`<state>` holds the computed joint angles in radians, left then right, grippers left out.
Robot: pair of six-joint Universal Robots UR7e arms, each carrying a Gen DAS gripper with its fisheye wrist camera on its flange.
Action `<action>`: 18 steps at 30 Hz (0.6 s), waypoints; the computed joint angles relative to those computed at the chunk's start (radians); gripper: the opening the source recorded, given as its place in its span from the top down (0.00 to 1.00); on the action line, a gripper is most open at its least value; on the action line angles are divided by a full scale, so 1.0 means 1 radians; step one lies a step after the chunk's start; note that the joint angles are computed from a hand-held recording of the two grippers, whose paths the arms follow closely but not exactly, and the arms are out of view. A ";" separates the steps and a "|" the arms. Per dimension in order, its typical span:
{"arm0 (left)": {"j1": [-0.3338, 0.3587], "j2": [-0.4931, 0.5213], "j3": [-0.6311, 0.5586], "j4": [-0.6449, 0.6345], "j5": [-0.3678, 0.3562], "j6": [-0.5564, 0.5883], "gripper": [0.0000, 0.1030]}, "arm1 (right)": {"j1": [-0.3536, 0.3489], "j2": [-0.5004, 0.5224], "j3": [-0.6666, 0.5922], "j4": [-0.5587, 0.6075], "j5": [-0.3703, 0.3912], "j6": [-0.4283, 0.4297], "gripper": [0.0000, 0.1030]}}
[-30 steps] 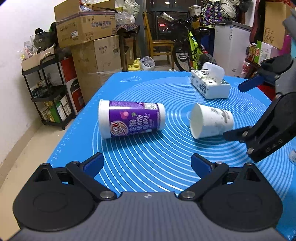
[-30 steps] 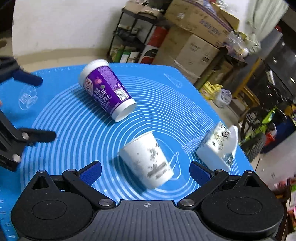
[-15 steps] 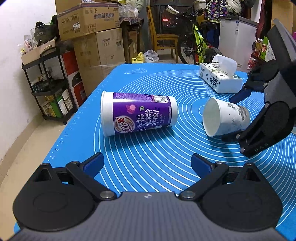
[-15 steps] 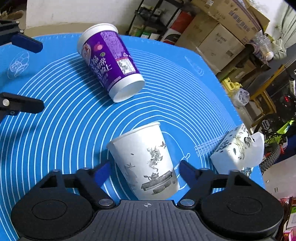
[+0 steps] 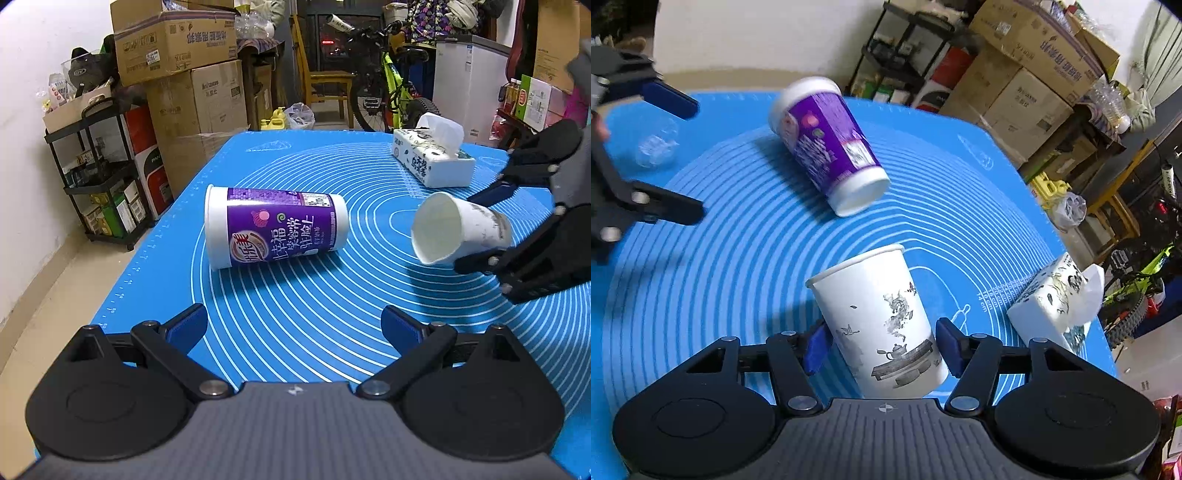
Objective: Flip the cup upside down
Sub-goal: 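Lift the white cup with the right tool toward the left tool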
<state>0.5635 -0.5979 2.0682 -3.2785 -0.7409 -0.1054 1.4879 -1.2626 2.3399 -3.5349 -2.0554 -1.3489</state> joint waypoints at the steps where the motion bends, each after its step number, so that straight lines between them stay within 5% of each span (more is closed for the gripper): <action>1: -0.004 -0.005 0.006 0.001 0.000 -0.003 0.04 | 0.005 -0.014 0.017 -0.005 -0.001 -0.003 0.37; 18: -0.084 -0.039 0.077 0.008 -0.014 -0.042 0.04 | 0.004 -0.166 0.303 -0.067 -0.023 -0.018 0.37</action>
